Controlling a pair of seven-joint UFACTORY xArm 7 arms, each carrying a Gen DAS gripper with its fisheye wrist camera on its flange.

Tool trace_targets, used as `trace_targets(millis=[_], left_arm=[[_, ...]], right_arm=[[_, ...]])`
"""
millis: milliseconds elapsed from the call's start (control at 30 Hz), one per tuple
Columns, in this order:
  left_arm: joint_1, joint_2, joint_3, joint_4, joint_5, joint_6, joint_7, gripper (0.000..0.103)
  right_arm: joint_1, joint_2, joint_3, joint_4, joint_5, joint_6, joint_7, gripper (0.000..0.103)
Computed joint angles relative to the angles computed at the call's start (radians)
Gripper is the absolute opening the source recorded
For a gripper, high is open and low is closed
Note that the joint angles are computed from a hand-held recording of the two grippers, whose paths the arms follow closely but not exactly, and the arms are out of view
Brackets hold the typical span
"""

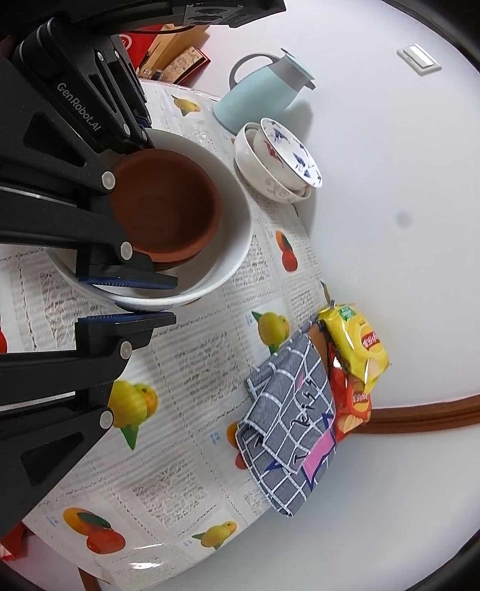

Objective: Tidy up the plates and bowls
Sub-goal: 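Lift and carry the white bowl with both grippers toward the green plate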

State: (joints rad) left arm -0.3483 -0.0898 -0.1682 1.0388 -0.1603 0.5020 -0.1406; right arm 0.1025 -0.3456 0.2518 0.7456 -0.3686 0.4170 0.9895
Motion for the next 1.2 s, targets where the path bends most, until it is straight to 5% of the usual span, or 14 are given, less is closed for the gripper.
trace_targets(millis=[533,1200], left_arm=[[0.044,-0.037,0.036,-0.045,-0.023,0.004,0.04,0.01],[0.115,-0.025,0.084,-0.06,-0.074,-0.003,0.107,0.01]], right_arm=[[0.046,0.121,0.015,0.102,-0.072,-0.012,0.077,0.012],[0.182,0.32,-0.048,0.287,-0.152,0.008,0.105,0.012]])
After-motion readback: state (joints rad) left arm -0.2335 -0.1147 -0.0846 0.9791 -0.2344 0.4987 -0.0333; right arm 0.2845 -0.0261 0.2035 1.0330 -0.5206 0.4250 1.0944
